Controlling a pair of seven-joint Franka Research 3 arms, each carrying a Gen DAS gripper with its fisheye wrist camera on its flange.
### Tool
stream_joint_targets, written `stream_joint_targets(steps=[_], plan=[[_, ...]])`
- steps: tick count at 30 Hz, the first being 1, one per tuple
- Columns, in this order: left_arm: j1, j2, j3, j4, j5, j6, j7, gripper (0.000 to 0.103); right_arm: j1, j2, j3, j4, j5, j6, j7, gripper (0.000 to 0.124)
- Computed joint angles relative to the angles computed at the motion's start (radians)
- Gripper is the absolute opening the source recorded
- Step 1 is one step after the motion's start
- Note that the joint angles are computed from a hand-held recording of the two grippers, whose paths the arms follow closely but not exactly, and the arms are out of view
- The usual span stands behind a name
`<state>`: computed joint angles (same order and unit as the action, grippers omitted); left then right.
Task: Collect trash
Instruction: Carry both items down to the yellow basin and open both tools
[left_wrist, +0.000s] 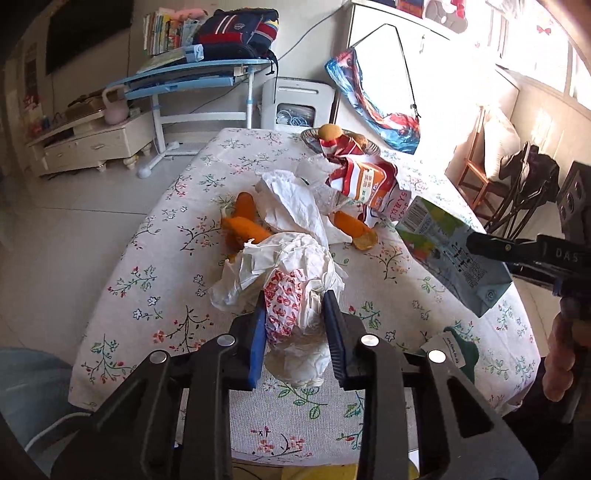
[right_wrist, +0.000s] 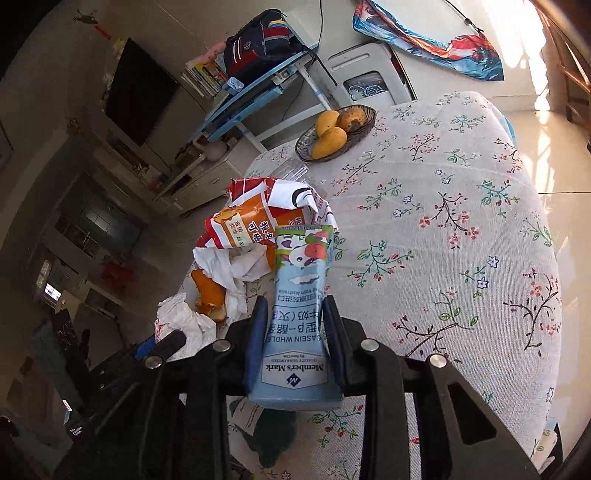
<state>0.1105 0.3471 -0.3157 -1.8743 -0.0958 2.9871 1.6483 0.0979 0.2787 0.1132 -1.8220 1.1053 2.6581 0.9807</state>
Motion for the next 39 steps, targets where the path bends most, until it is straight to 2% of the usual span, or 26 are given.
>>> stream_joint_targets(steps=[4,8,14,17,20,23,26,28,30,34,39], plan=[[0.206,-0.007,-0.223,-0.031,-0.214,0.051,0.192,0.028,-0.021,-0.031,0.016,-0.015,0.120,-0.031,-0.080,0.031],[0.336,-0.029,-0.376,-0.077,-0.374,0.092,0.357,0.028,0.003,-0.111,0.005,-0.071,0.168,-0.044,-0.145,0.031],[0.440,-0.085,-0.492,-0.144,-0.544,0.125,0.537,0.028,0.095,-0.306,-0.022,-0.285,0.154,-0.043,-0.180,0.031],[0.525,-0.124,-0.581,-0.184,-0.691,0.117,0.661,0.028,0.147,-0.390,-0.030,-0.400,0.055,-0.042,-0.119,0.031],[0.610,-0.182,-0.662,-0.226,-0.883,0.076,0.819,0.028,0.194,-0.433,-0.023,-0.487,-0.065,-0.042,-0.042,0.031],[0.637,-0.253,-0.675,-0.268,-1.029,0.009,0.937,0.028,0.231,-0.440,-0.015,-0.540,-0.175,-0.037,0.035,0.031],[0.625,-0.343,-0.650,-0.328,-1.133,-0.066,1.019,0.028,0.249,-0.426,-0.007,-0.562,-0.297,-0.031,0.117,0.031],[0.601,-0.399,-0.623,-0.371,-1.163,-0.116,1.034,0.028,0.248,-0.401,-0.012,-0.539,-0.386,-0.076,0.178,0.035],[0.575,-0.440,-0.600,-0.410,-1.143,-0.149,1.017,0.028,0.249,-0.402,-0.015,-0.543,-0.421,-0.064,0.213,0.053],[0.518,-0.500,-0.560,-0.479,-1.094,-0.188,0.986,0.028,0.261,-0.468,-0.036,-0.587,-0.360,0.014,0.198,0.059],[0.446,-0.553,-0.513,-0.547,-1.017,-0.239,0.969,0.028,0.264,-0.502,-0.065,-0.598,-0.322,0.093,0.198,0.061]])
